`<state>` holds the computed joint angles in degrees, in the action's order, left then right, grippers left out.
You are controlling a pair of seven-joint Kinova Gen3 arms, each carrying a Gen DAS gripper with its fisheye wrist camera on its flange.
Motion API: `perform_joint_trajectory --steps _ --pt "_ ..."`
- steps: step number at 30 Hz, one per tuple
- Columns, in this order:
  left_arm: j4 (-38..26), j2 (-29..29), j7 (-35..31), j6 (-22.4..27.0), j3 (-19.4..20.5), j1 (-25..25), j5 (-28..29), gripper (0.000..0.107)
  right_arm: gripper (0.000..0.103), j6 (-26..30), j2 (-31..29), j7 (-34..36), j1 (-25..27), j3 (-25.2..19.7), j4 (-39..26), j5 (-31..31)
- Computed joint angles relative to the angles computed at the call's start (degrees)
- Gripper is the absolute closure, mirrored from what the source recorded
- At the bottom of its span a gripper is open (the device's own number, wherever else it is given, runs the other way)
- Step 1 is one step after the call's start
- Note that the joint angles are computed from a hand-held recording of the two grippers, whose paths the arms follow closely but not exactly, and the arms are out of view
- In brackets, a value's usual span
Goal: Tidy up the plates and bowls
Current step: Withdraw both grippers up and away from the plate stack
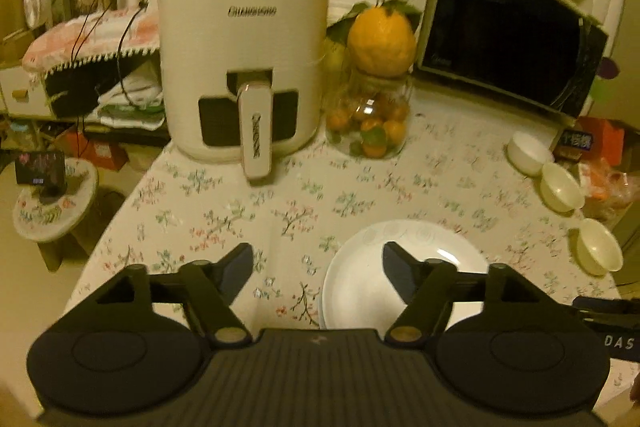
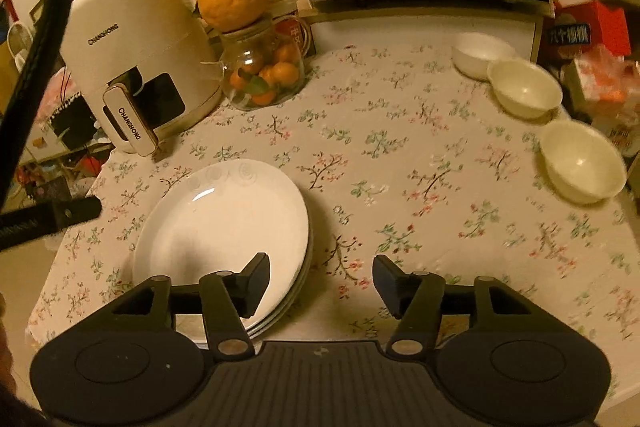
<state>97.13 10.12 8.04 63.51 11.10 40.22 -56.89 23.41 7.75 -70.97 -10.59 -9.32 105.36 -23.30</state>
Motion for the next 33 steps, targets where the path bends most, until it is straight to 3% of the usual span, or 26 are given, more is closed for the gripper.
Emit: perform_joint_trajectory --steps 3,6,10,12,18,23,25,30,33 --pt "-1.2 -0.4 -2.3 1.2 0.3 0.1 -0.2 0.032 0.031 1.6 -1.7 2.1 1.4 -0.3 -0.7 -0.3" --pt "-1.8 -1.3 -2.3 1.5 0.5 0.2 -0.2 0.029 0.031 3.5 -3.4 0.7 -0.9 2.6 -1.8 3.7" --pt "-3.2 -1.4 -2.7 1.0 1.1 -0.1 -0.8 0.024 0.018 6.5 -5.1 6.8 1.4 3.5 -3.5 1.7" --pt "-4.2 -0.7 -3.7 0.5 1.0 -0.2 -0.8 0.019 0.018 8.4 -5.1 7.1 2.2 4.6 -5.1 1.4" --pt "-9.0 3.3 -9.6 -0.9 -0.8 0.1 1.6 0.019 0.017 12.9 -3.2 7.4 3.8 5.8 -9.6 2.4" --pt "-12.2 6.9 -13.9 -1.8 -3.2 -0.3 6.2 0.019 0.018 18.8 2.4 4.5 3.6 5.0 -16.3 3.2" --pt "-13.3 8.3 -16.1 -1.8 -4.3 -0.2 7.2 0.02 0.023 20.1 4.8 3.2 4.4 3.6 -17.9 1.7" --pt "-15.9 11.4 -18.0 -0.6 -7.0 0.4 9.0 0.022 0.052 16.3 9.0 5.6 3.5 1.4 -16.7 0.6" --pt "-16.8 12.8 -18.5 -0.1 -8.1 0.7 10.1 0.022 0.064 18.6 12.6 6.9 5.1 -0.9 -18.8 -1.6"
